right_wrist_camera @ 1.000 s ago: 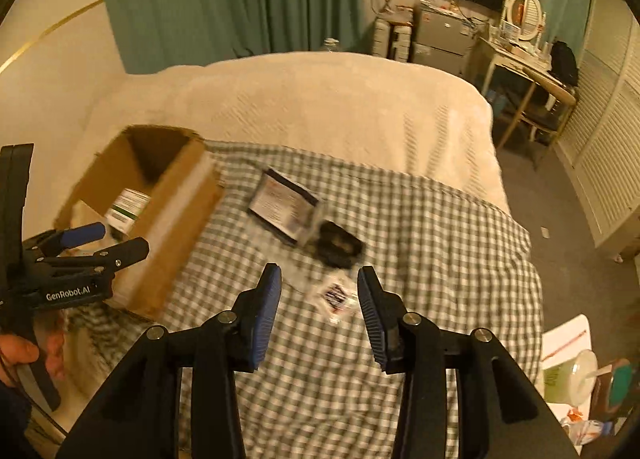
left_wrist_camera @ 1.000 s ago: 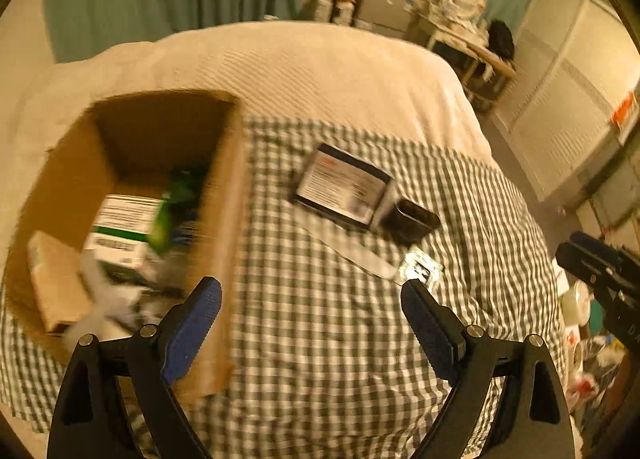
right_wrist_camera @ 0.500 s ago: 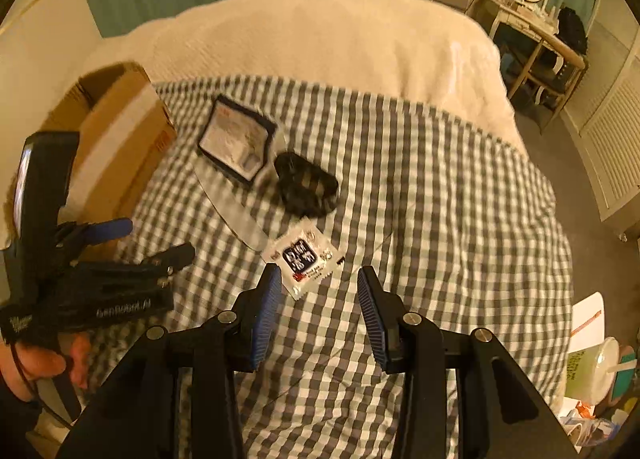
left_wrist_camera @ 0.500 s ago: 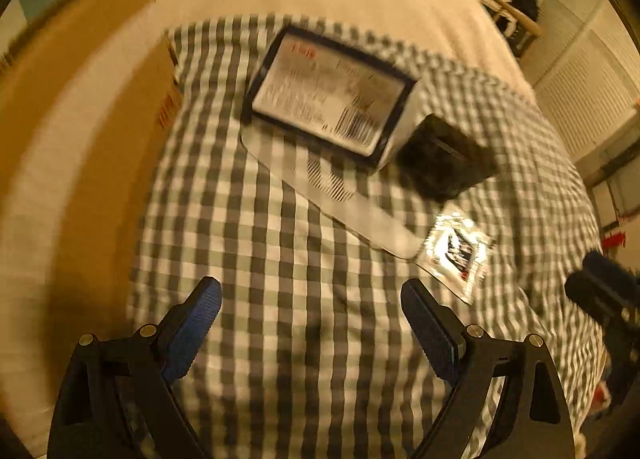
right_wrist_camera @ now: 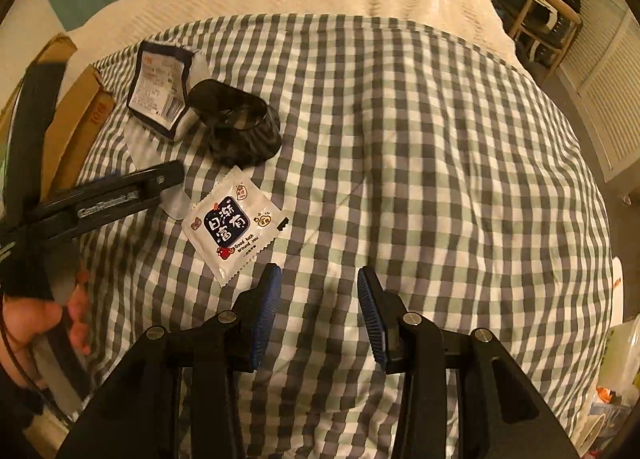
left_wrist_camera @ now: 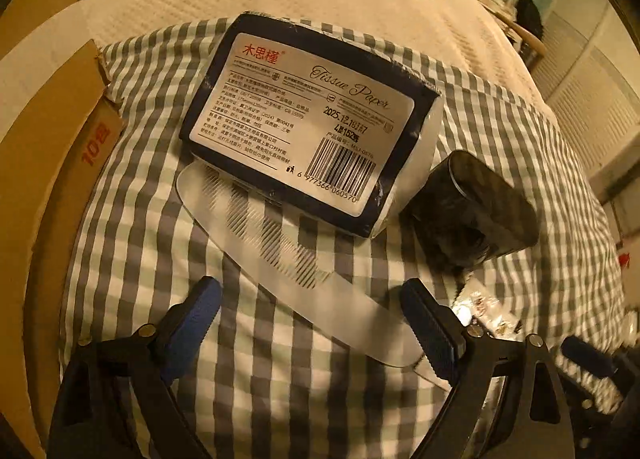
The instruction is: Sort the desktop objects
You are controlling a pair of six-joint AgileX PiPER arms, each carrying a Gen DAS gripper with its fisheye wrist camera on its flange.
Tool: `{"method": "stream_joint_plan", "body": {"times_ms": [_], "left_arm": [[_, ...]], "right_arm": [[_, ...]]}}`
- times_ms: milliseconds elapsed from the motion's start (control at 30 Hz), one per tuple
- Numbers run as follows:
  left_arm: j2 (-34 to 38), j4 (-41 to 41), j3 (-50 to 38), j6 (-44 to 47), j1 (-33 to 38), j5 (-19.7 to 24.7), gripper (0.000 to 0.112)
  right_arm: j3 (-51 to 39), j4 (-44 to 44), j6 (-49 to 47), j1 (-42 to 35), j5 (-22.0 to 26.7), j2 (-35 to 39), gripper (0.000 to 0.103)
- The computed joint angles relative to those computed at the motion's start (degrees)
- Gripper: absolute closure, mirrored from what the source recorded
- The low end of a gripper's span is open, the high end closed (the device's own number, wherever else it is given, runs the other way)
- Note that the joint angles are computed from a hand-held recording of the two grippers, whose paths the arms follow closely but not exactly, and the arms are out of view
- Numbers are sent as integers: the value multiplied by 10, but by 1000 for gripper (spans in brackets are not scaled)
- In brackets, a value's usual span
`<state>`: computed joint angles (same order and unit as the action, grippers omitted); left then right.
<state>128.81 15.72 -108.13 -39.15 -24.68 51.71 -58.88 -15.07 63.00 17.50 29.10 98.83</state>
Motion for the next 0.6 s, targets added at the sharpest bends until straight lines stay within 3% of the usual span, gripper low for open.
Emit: {"method": "stream_joint_plan", "body": {"times_ms": [100, 267, 400, 600], "left_arm": [[-40, 4, 77, -17, 11, -63, 52], [-80, -77, 137, 56, 60, -103, 94], [-109, -179, 176, 145, 102, -112, 99], [-141, -227, 219, 228, 114, -112, 99]], "right_arm": [[-8, -9, -7, 4, -10, 4, 64], [-27, 48, -49, -4, -49, 27, 59], [-54, 130, -99, -15, -74, 64, 59], [-76, 164, -89, -26, -98, 99, 50]]}}
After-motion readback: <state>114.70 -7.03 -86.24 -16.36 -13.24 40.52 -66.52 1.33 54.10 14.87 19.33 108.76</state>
